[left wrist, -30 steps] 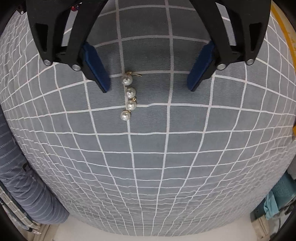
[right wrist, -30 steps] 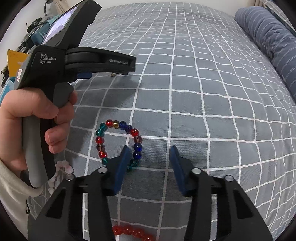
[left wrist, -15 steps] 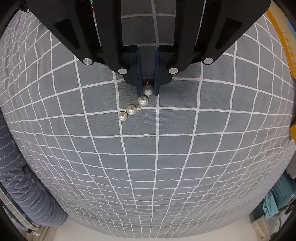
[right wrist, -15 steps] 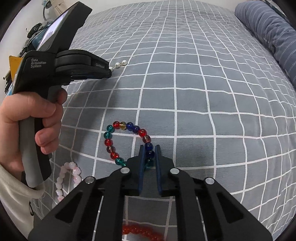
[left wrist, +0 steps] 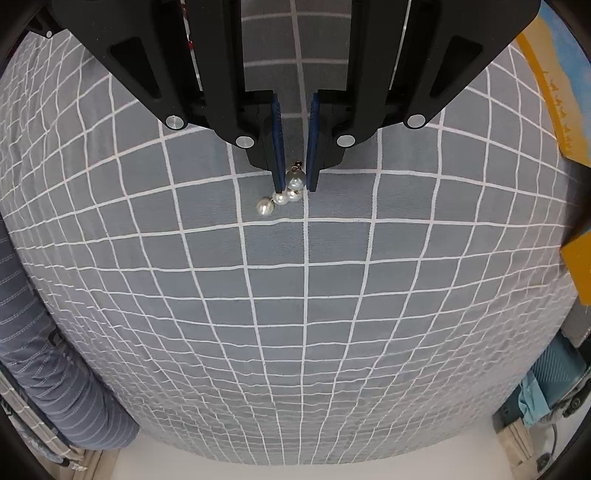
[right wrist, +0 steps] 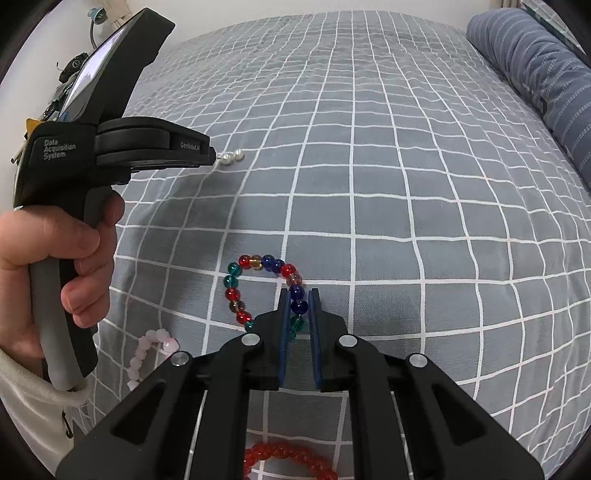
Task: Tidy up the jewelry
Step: 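Grasp the pearl string with the left tool while the right tool grasps the multicolour bracelet, then lift and carry the pearl string and multicolour bracelet with both tools over the box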
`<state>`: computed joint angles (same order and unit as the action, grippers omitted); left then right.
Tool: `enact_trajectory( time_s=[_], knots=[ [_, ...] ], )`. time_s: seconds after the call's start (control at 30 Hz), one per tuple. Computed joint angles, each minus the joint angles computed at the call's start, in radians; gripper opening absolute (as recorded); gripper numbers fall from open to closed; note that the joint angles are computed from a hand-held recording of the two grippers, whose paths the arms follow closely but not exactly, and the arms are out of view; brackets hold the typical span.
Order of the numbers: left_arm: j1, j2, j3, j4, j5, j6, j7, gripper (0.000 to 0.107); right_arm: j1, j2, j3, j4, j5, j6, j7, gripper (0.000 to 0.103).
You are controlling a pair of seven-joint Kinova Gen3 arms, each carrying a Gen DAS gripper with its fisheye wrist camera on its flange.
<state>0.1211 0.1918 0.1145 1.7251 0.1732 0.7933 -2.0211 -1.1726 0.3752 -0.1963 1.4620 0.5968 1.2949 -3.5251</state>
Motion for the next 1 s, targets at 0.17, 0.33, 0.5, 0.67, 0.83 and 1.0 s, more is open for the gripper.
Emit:
enact_trajectory(
  time_s=[0.17, 0.33, 0.5, 0.67, 0.83, 1.0],
  knots=[
    [-0.027, -0.031, 0.0, -0.003, 0.053, 0.034, -0.048, 0.011, -0.007, 0.0, 0.002, -0.017, 0.013, 0.019, 0.005, 0.009],
    [-0.051, -0.061, -0.014, -0.007, 0.085, 0.083, -0.09, 0.011, -0.026, 0.005, 0.002, -0.04, 0.035, 0.046, 0.004, 0.009],
    [-0.087, -0.086, -0.035, -0.002, 0.136, 0.127, -0.148, 0.011, -0.038, 0.012, 0.004, -0.061, 0.05, 0.062, 0.012, 0.009],
    [-0.116, -0.117, -0.057, 0.002, 0.175, 0.162, -0.202, 0.011, -0.049, 0.023, 0.01, -0.096, 0.064, 0.082, 0.031, 0.009],
    [-0.151, -0.149, -0.084, 0.011, 0.228, 0.198, -0.276, 0.011, -0.058, 0.035, 0.018, -0.135, 0.076, 0.108, 0.063, 0.009],
    [-0.188, -0.185, -0.119, 0.038, 0.283, 0.238, -0.366, 0.011, -0.067, 0.052, 0.029, -0.175, 0.079, 0.134, 0.099, 0.009]
  ],
)
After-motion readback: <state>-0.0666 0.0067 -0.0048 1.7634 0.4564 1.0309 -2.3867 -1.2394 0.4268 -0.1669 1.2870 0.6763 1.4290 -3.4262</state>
